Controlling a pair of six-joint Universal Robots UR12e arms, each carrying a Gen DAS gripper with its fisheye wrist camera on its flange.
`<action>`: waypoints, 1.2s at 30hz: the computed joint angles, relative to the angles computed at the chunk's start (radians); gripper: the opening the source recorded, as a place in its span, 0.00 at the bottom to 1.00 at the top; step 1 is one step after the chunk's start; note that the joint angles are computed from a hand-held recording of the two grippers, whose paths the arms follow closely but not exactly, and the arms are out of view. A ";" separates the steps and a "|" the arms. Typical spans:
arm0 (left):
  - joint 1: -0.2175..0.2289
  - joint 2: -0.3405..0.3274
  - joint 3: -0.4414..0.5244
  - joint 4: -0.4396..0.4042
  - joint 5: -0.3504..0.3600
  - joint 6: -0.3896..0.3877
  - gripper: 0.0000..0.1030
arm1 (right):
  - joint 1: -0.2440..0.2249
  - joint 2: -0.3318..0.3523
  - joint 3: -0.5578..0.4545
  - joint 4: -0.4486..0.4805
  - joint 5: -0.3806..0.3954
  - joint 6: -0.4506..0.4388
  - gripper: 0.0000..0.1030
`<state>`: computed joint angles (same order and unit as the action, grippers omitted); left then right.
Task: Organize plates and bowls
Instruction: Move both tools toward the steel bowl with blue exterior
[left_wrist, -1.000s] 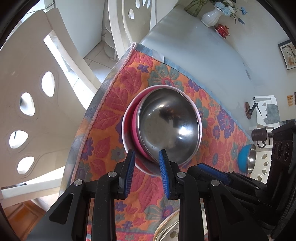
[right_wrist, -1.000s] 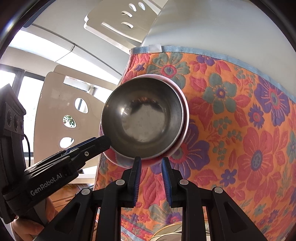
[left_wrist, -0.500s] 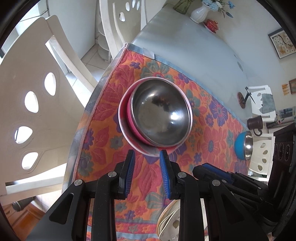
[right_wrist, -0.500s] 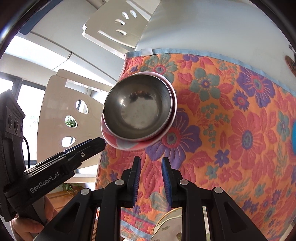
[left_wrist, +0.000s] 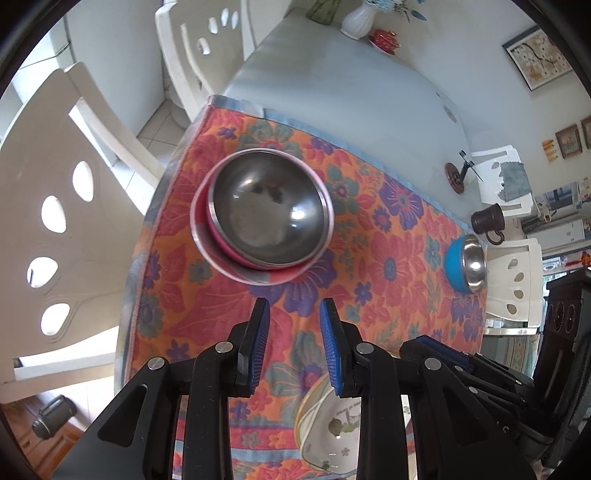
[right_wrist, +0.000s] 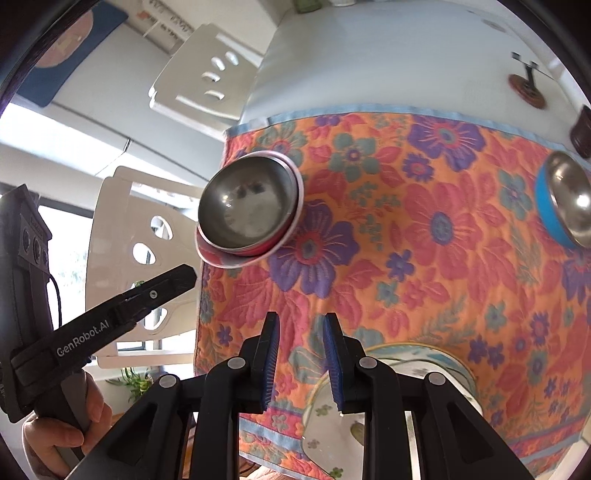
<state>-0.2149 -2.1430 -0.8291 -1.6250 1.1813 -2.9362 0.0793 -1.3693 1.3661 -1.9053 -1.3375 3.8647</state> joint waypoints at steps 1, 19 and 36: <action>-0.005 0.000 0.002 0.000 0.003 -0.003 0.24 | -0.004 -0.006 0.008 -0.002 0.002 0.004 0.25; -0.128 -0.030 0.024 0.010 0.149 -0.206 0.57 | -0.179 -0.139 0.190 0.037 0.109 -0.115 0.42; -0.249 -0.111 0.156 -0.011 0.207 -0.290 0.63 | -0.354 -0.218 0.270 0.089 0.180 -0.257 0.52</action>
<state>-0.4641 -2.2541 -0.6735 -1.6359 1.3888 -3.2261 -0.2744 -1.5870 1.6361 -1.8167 -1.1579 3.6073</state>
